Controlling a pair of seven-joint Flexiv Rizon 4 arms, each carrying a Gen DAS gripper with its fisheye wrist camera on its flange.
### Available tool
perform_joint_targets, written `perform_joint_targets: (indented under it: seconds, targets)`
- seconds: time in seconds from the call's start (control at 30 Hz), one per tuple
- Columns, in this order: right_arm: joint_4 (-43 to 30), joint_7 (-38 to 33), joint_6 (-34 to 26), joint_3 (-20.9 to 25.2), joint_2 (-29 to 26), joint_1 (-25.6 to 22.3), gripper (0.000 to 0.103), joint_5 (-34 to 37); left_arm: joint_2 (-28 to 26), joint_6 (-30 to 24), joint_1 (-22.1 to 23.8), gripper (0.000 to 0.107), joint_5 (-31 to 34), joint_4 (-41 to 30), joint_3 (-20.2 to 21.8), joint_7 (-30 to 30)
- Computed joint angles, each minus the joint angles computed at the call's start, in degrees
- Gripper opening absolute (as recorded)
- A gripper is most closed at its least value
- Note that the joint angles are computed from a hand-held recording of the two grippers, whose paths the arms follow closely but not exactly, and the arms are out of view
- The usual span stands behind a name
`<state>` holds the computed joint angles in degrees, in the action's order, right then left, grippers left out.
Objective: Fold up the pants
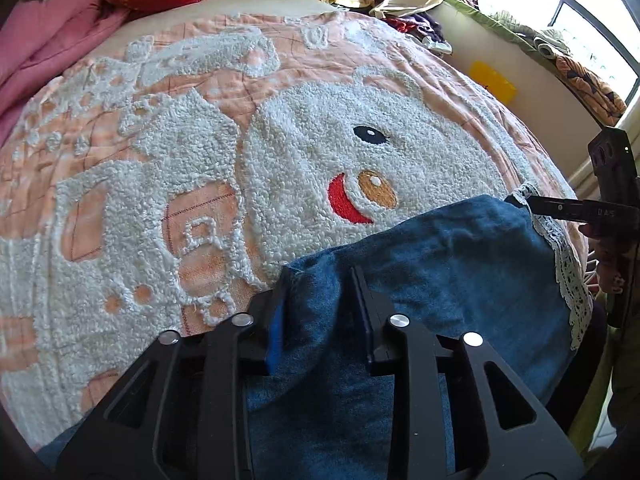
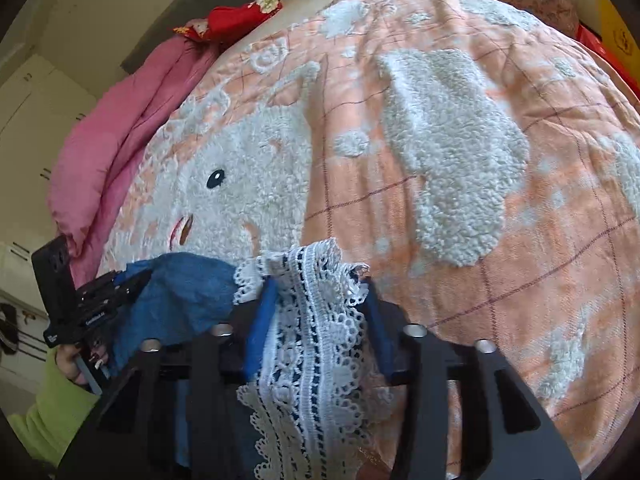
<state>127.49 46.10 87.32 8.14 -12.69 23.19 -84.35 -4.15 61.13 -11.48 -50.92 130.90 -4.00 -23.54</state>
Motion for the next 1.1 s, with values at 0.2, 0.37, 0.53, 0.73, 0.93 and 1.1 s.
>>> perform_joint_targets:
  seconds: [0.2, 0.37, 0.53, 0.73, 0.93, 1.1]
  targets:
    - [-0.73, -3.62, -4.87, 0.75, 3.44, 0.82, 0.019, -0.46, 2.4, 7.02, -2.61, 0.001, -3.56, 1.86, -0.91, 4.1]
    - [-1.51, -11.61, -7.79, 1.54, 2.53, 0.55, 0.019, 6.41, 0.75, 11.4, -4.21, 0.001, -4.91, 0.94, -1.42, 4.3]
    - [-2.3, -24.76, -13.14, 1.74, -0.51, 4.23, 0.021, 20.07, -3.02, 14.32, -3.51, 0.002, -3.38, 0.28, -2.66, 1.26]
    - [-0.57, -24.55, -20.92, 1.96, 3.94, 6.99, 0.048, 22.37, -2.58, 17.23, -3.09, 0.013, -6.78, 1.17, -4.06, 4.04]
    - [2.29, -20.49, -30.19, 7.53, 12.55, 7.95, 0.08, 18.85, 4.49, 17.63, -4.11, 0.039, -10.1, 4.61, -1.13, 5.84]
    - [1.57, -20.58, -33.8, 11.42, 12.51, 10.86, 0.096, 21.08, 11.15, 16.16, -5.12, 0.068, -9.25, 9.53, 3.31, 4.44]
